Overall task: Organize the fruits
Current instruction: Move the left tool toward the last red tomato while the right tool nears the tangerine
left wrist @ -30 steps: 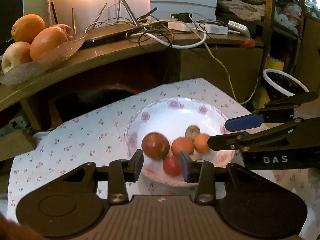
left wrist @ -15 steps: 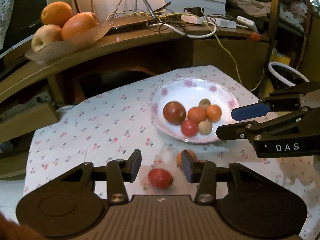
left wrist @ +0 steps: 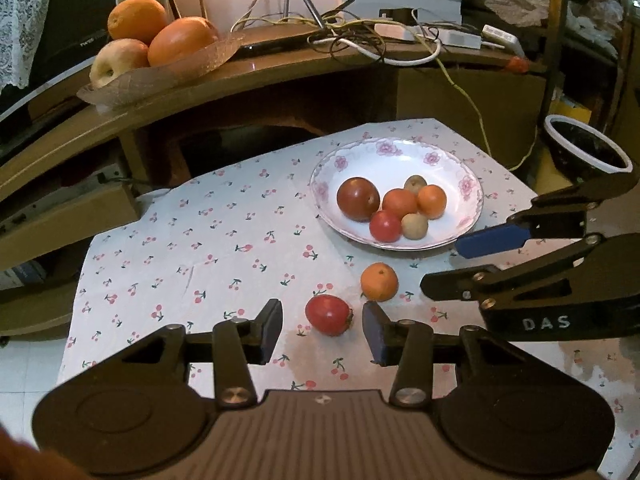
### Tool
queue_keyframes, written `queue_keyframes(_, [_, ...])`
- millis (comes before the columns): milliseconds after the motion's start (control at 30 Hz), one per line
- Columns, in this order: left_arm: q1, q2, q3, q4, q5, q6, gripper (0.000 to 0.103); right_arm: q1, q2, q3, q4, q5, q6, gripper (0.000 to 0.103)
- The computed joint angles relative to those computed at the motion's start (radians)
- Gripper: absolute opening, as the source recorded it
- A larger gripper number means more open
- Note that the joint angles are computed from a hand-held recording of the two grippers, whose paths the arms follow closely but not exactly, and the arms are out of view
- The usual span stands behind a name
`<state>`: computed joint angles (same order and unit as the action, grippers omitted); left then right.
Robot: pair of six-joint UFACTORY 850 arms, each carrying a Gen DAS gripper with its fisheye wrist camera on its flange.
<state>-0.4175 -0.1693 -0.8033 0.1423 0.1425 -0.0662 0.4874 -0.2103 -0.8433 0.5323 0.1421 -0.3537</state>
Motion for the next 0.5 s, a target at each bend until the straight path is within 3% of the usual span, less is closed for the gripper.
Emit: queue_keyframes(500, [-0.023,0.070,0.060,-0.384,-0.004,0.362,0.049,0.042,0.030,0.024,0.201,0.025,-0.143,0.047])
